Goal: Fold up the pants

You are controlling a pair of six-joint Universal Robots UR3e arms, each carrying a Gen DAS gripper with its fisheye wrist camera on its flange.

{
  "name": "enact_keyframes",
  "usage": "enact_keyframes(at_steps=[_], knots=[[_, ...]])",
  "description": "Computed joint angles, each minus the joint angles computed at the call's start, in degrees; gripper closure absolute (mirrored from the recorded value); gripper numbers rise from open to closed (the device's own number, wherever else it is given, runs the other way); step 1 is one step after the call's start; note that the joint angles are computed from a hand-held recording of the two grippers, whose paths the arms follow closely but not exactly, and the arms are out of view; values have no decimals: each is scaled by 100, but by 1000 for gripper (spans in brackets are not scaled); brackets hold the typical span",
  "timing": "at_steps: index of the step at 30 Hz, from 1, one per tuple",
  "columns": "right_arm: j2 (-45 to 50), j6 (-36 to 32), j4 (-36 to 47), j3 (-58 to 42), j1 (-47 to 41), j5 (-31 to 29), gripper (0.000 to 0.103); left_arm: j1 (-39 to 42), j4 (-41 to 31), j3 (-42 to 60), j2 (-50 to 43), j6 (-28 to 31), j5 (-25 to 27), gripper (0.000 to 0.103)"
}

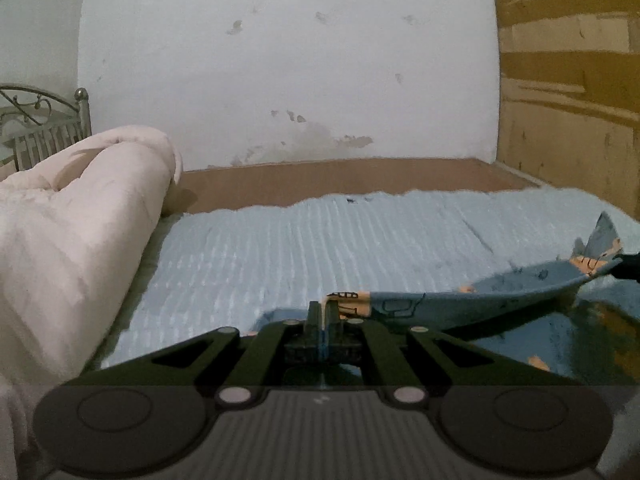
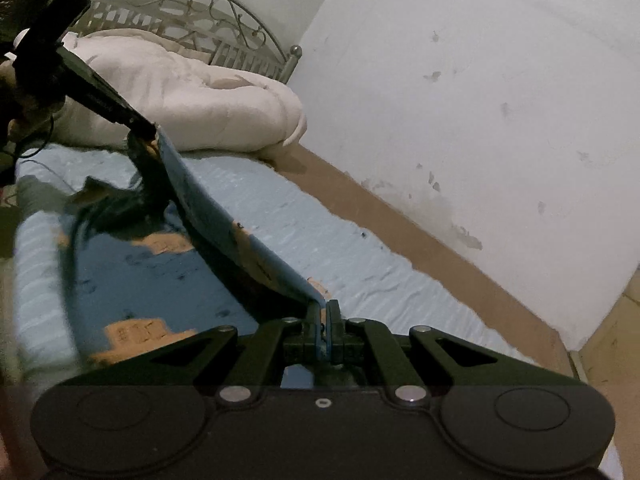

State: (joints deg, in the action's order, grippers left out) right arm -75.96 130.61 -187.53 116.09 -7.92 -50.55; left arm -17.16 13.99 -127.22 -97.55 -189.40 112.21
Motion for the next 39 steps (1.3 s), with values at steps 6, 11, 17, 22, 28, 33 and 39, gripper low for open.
enact_keyframes(at_steps=[6,11,17,22,28,33,39], knots=[[-433,-55,-702,1318,-200,47,103,-414,406,-515,-204,-400,342,103],[-447,83,-1035,1763,-250,38,103,-546,498,-717,-282,-558,452,103],[-704,-39,-1154,2152,-472,297,103,-644,433,-867,-91,-462,539,103],[-1208,-599,-961,2730,-761,569,103,-663,354,-955,-123,-354,489,103],[-1268,-907,-842,3063,-816,482,103,-691,381,-1034,-213,-489,494,103],[-1344,-1010,-827,3279,-936,588,103,-780,400,-1074,-256,-588,612,103],[-1651,-1371,-268,3322,-1007,585,103,-801,336,-1136,-263,-582,535,103]])
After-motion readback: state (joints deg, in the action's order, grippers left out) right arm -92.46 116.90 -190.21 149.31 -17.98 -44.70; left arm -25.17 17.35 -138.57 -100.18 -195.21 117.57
